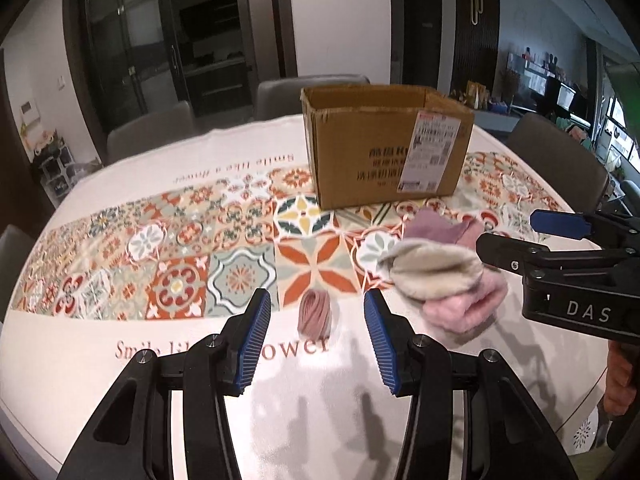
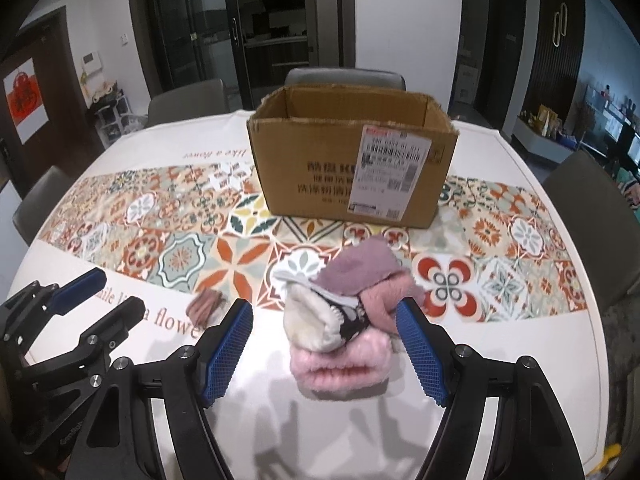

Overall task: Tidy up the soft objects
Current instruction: 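Move both tools back toward the remaining soft items on the table, then grasp the pink hair tie with the left gripper while the right grasps the white sock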

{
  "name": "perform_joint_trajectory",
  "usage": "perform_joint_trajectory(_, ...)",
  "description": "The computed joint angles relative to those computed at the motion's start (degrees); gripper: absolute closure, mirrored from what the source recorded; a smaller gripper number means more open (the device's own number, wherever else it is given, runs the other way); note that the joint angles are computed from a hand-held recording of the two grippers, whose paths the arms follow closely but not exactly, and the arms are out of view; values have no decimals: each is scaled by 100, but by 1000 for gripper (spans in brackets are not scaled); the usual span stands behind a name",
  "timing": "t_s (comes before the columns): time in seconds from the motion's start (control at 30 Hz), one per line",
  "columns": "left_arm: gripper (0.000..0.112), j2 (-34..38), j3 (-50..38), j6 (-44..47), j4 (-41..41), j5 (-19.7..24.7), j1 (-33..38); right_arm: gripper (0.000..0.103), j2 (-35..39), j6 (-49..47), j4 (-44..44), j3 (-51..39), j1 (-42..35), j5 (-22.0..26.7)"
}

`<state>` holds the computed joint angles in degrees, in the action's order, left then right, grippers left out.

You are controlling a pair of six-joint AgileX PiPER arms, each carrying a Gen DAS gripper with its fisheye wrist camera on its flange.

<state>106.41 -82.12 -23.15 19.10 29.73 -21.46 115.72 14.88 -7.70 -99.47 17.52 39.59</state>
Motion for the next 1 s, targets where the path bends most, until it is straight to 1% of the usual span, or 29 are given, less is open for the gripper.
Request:
perform_joint_trajectory(0.1, 64, 155, -24, 317, -411, 13, 110, 28, 129, 26, -18, -42, 37, 86)
perform_joint_trajectory(0.17, 64, 243, -10, 351, -463, -23, 143, 28, 217, 30, 19, -91, 47, 145)
perform_joint_trajectory(0.4, 65, 583, -103, 215, -331, -188, 180, 28, 579, 294, -229, -415, 70, 349)
perform_joint_trajectory(0.53, 65, 805, -229, 21, -49, -267, 173, 29, 721, 394, -314, -546, 54, 380)
perform_joint_trajectory(0.7, 65, 1138, -442, 158, -84, -256, 204, 30, 934, 467, -390, -753, 50, 486)
perform_joint_trajectory(0.77, 65, 1265, -539, 243, -177, -237, 220, 34, 1012, 508, -446, -810, 57, 516)
perform_joint_trajectory(0.9, 65, 1447, -674, 268, -178, -229, 208, 36, 1127, 553, -476, -895, 45, 563)
perform_joint_trajectory(1.0, 66, 1593, -822, 402, -318, -201, 226, 39, 1199, 600, -513, -969, 33, 590)
